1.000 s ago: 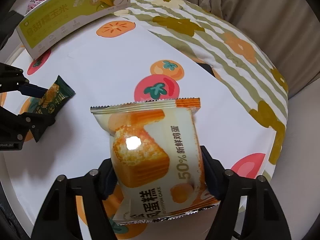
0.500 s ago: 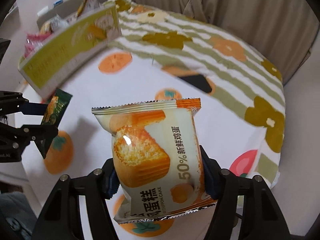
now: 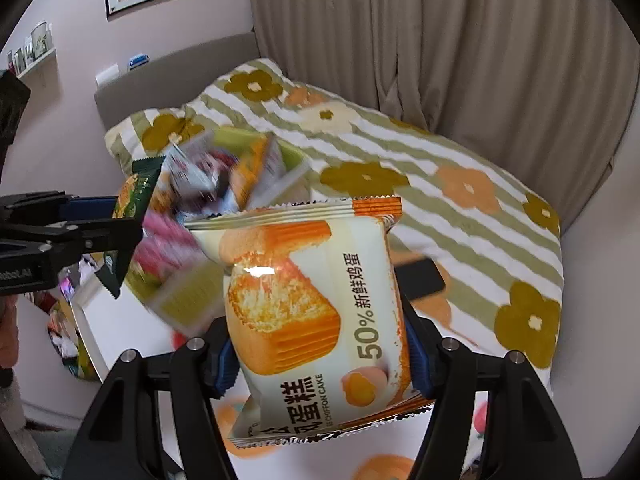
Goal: Organize snacks
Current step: 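Carry both packs into the cardboard box and open both grippers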
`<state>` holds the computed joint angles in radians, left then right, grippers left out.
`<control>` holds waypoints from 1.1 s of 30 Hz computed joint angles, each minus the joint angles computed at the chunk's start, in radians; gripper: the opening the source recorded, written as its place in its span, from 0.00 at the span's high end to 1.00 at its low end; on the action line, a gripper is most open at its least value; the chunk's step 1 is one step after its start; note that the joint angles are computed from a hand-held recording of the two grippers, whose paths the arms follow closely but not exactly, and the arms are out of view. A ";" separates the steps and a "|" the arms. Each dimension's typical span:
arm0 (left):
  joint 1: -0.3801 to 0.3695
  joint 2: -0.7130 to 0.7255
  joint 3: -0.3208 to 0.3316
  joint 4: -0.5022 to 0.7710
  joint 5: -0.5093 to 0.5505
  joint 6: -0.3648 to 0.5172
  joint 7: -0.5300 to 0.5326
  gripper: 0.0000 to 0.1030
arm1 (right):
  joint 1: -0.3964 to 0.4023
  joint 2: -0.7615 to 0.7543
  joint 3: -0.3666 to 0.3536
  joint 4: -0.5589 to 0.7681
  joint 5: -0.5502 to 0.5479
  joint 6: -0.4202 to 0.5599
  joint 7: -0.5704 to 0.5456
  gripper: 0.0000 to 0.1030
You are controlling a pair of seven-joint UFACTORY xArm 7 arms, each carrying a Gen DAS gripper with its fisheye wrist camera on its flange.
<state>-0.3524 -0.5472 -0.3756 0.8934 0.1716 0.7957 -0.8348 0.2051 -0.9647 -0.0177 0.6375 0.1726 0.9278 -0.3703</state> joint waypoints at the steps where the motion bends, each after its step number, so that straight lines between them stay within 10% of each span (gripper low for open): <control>1: -0.004 -0.024 0.025 -0.014 -0.005 0.006 0.023 0.59 | 0.007 0.017 0.021 0.012 0.013 -0.010 0.022 0.40; 11: 0.040 -0.201 0.219 -0.176 -0.091 0.050 0.352 0.59 | 0.074 0.244 0.243 0.112 0.005 -0.169 0.356 0.40; 20: 0.071 -0.251 0.290 -0.266 -0.186 0.053 0.619 0.57 | 0.108 0.343 0.304 0.169 -0.115 -0.183 0.603 0.40; 21: 0.077 -0.252 0.289 -0.274 -0.192 0.053 0.636 0.54 | 0.109 0.353 0.309 0.175 -0.126 -0.182 0.625 0.40; 24: 0.106 -0.255 0.271 -0.289 -0.190 0.047 0.658 0.00 | 0.118 0.381 0.308 0.191 -0.149 -0.175 0.673 0.40; 33: 0.153 -0.307 0.280 -0.321 -0.212 0.049 0.684 0.00 | 0.152 0.453 0.273 0.229 -0.162 -0.189 0.705 0.40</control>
